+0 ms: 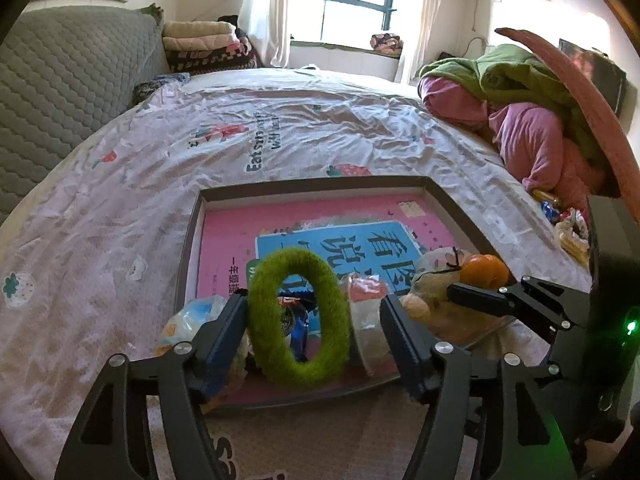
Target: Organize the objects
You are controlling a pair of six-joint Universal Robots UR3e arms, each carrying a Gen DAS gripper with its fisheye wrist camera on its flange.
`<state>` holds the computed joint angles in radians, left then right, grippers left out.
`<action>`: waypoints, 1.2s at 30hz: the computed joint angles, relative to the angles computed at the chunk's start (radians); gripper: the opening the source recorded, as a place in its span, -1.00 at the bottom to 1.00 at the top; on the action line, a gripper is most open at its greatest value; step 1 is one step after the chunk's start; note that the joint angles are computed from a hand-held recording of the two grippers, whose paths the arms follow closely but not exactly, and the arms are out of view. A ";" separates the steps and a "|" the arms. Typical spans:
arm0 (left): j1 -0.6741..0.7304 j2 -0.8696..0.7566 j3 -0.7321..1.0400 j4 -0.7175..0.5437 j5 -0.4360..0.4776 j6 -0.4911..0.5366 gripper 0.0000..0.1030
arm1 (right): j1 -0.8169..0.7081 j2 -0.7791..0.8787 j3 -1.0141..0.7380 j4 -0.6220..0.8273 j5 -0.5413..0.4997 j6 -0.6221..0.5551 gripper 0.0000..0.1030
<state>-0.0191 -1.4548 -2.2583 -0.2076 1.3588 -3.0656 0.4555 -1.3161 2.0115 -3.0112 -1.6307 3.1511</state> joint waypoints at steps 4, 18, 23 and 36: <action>0.012 0.027 0.001 -0.011 -0.014 -0.002 0.44 | 0.009 -0.011 -0.002 0.001 -0.019 0.001 0.08; -0.024 0.109 0.025 -0.059 0.082 -0.033 0.51 | 0.009 -0.129 0.037 -0.032 -0.083 0.043 0.16; -0.032 0.172 0.012 -0.091 0.101 -0.044 0.51 | 0.037 -0.200 0.057 -0.034 -0.116 0.064 0.24; -0.034 0.356 -0.027 -0.216 0.119 -0.071 0.53 | 0.095 -0.336 0.098 -0.028 -0.203 0.101 0.48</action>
